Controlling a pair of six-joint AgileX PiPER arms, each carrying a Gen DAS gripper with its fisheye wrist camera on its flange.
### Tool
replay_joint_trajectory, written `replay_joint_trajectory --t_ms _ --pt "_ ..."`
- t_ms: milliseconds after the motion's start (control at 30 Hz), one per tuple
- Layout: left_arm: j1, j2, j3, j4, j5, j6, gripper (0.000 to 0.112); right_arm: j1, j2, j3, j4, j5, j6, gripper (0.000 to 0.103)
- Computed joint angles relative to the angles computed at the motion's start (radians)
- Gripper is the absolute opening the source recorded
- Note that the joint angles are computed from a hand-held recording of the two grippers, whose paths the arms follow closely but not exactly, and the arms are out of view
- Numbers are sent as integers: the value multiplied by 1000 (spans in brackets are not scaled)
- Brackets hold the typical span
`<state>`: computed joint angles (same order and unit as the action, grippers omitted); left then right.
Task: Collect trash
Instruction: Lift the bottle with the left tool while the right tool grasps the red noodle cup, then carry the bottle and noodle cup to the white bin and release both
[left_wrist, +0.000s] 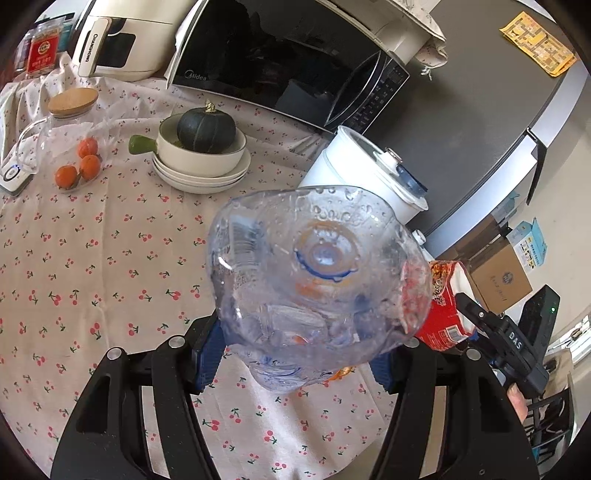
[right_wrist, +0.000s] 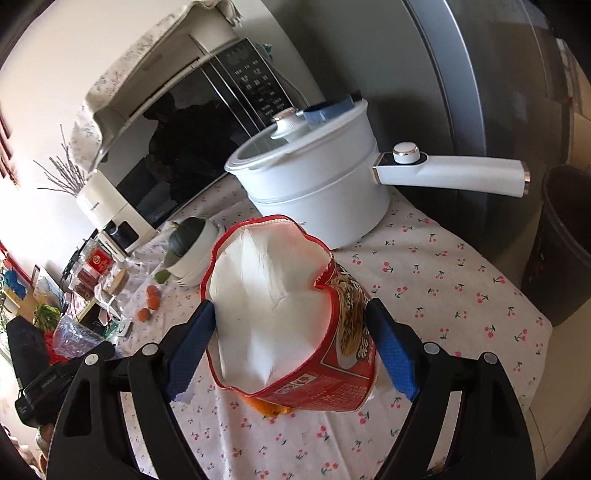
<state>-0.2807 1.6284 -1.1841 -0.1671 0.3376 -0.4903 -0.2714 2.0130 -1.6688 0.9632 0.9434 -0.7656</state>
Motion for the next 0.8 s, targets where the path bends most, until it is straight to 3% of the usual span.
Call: replay_joint_trajectory --t_ms 800 --pt "-163 -68 56 101 -73 -99 62 -245 -298 398 -18 24 -133 81"
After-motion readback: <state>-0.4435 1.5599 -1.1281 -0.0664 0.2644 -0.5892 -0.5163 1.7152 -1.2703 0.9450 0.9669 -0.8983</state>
